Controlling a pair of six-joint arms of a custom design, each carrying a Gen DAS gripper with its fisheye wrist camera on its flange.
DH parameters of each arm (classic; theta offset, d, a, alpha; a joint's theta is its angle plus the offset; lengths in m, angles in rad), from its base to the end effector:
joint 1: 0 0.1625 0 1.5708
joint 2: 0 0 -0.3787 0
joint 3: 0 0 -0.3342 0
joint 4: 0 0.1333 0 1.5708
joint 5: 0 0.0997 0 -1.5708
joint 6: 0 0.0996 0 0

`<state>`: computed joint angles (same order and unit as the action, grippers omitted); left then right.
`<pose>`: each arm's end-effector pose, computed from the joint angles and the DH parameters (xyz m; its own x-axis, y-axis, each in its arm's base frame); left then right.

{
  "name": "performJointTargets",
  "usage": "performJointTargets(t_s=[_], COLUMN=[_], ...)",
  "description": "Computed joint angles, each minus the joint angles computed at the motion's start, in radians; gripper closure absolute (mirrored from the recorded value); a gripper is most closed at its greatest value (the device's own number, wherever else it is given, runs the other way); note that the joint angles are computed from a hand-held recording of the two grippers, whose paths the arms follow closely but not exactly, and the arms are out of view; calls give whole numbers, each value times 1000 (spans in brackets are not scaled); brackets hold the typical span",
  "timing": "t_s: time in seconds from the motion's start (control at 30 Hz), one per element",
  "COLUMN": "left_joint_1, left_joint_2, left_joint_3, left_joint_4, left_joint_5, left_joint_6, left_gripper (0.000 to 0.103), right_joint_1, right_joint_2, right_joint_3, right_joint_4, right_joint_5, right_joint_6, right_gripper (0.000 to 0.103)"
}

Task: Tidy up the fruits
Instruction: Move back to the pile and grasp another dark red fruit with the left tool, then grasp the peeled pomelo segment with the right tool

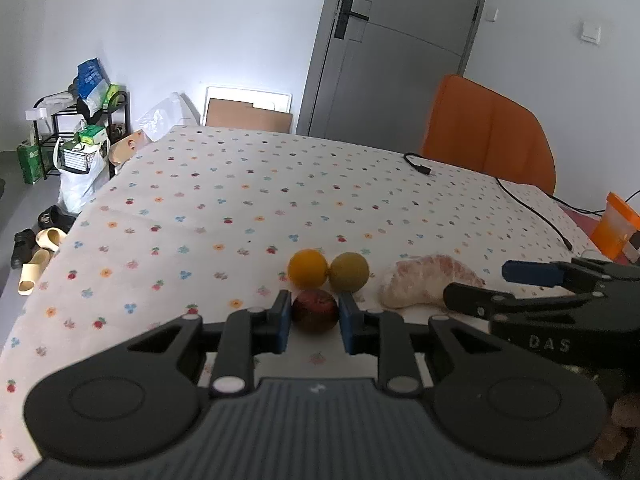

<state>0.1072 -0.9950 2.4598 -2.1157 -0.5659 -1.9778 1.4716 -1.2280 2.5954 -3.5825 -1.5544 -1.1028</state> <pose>-0.2347 -0.2439 0.0361 -0.7948 -0.2990 -0.5281 0.3220 0.5299 -0.7846 0.1012 -0.3460 0.1721 -0.5199 -0.6698 0.5301 -0.8531 0.4385 -0.2826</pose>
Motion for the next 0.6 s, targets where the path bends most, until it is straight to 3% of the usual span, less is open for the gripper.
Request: performJointTargets(t_s=[0.13,0.33,0.6], left_joint_1=[-9,-20,-48], left_joint_2=[-9,-11,-22], left_joint_3=[3,4,12], left_joint_4=[21,34,80], left_joint_5=[-7,-14,-34], left_joint_6=[-10,-25,-81], left_gripper=[79,79,79], right_joint_1=[-7,-16,-18], right_joint_2=[-2,-42,-125], right_joint_3=[-6,2,41], right_joint_4=[30,115,185], right_joint_5=[17,35,26], right_joint_6=[2,-20,-6], right_gripper=[29,57,68])
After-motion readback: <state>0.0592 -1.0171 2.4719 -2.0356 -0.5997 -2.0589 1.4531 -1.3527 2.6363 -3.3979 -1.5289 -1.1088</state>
